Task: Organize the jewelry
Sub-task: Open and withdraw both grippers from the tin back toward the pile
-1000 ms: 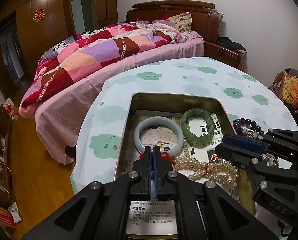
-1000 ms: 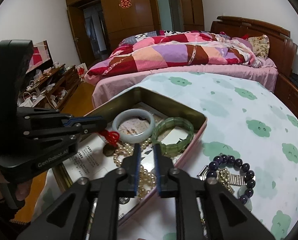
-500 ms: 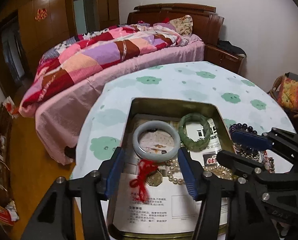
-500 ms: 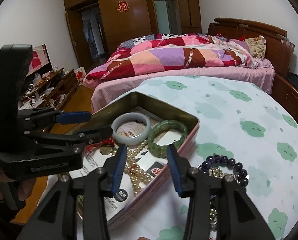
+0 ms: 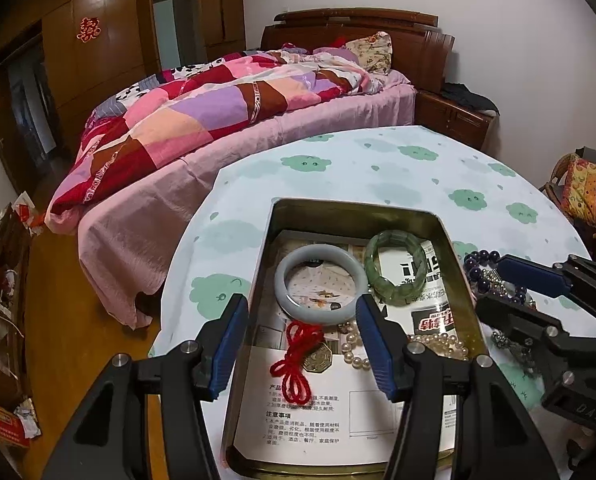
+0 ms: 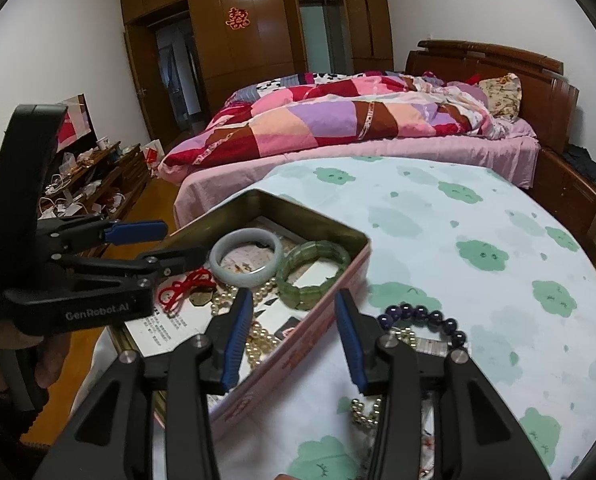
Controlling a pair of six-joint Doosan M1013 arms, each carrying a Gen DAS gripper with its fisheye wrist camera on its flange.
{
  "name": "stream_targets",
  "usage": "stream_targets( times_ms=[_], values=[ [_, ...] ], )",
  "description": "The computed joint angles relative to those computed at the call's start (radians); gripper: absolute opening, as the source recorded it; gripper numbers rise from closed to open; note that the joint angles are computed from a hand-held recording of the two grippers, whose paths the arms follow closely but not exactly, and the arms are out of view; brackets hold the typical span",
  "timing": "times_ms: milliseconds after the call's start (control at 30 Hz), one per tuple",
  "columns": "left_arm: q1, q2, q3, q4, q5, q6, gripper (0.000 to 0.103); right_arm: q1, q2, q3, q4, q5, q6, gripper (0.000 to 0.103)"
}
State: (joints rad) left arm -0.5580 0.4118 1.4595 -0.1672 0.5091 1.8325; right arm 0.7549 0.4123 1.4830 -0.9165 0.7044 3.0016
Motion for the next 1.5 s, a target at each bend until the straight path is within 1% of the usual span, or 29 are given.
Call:
stream_targets(
  times_ms=[200,300,367,433,600,733,833,900,1033,1100,1233,1333,1467,1500],
  values=[
    [-0.010,-0.004,0.006,0.052,-0.011,-0.032,0.059,0.000,-0.014,0.017,-0.016,0.029,0.034,0.046],
    [-0.012,-0.008,0.009,0.050,-0.015,-0.029,0.060,-0.001,-0.024,0.031,-0.024,0.036,0.052,0.046],
    [-0.014,-0.010,0.012,0.051,-0.020,-0.031,0.062,0.000,-0.033,0.045,-0.032,0.045,0.070,0.047],
    [-0.017,-0.014,0.018,0.060,-0.028,-0.041,0.067,0.000,-0.042,0.060,-0.034,0.057,0.086,0.047],
    [-0.030,-0.023,0.030,0.069,-0.032,-0.047,0.067,0.006,-0.066,0.097,-0.037,0.092,0.121,0.048],
    [-0.046,-0.039,0.049,0.094,-0.060,-0.065,0.067,0.018,-0.089,0.133,-0.032,0.136,0.149,0.049],
    [-0.056,-0.053,0.068,0.133,-0.087,-0.116,0.067,0.024,-0.103,0.155,-0.026,0.154,0.162,0.049],
    [-0.054,-0.066,0.091,0.098,-0.107,-0.121,0.067,0.030,-0.110,0.169,-0.021,0.170,0.167,0.049],
    [-0.059,-0.078,0.118,0.085,-0.113,-0.149,0.067,0.038,-0.119,0.188,0.006,0.182,0.163,0.049],
    [-0.068,-0.081,0.123,0.099,-0.112,-0.158,0.067,0.044,-0.121,0.195,0.012,0.192,0.165,0.049],
    [-0.084,-0.092,0.141,0.133,-0.141,-0.170,0.067,0.043,-0.122,0.204,0.028,0.190,0.168,0.049],
    [-0.090,-0.097,0.151,0.106,-0.148,-0.144,0.067,0.042,-0.120,0.205,0.035,0.184,0.163,0.049],
    [-0.099,-0.092,0.152,0.106,-0.132,-0.131,0.067,0.043,-0.114,0.202,0.042,0.171,0.145,0.049],
    [-0.100,-0.091,0.153,0.099,-0.130,-0.123,0.067,0.043,-0.112,0.200,0.044,0.169,0.138,0.047]
  ],
)
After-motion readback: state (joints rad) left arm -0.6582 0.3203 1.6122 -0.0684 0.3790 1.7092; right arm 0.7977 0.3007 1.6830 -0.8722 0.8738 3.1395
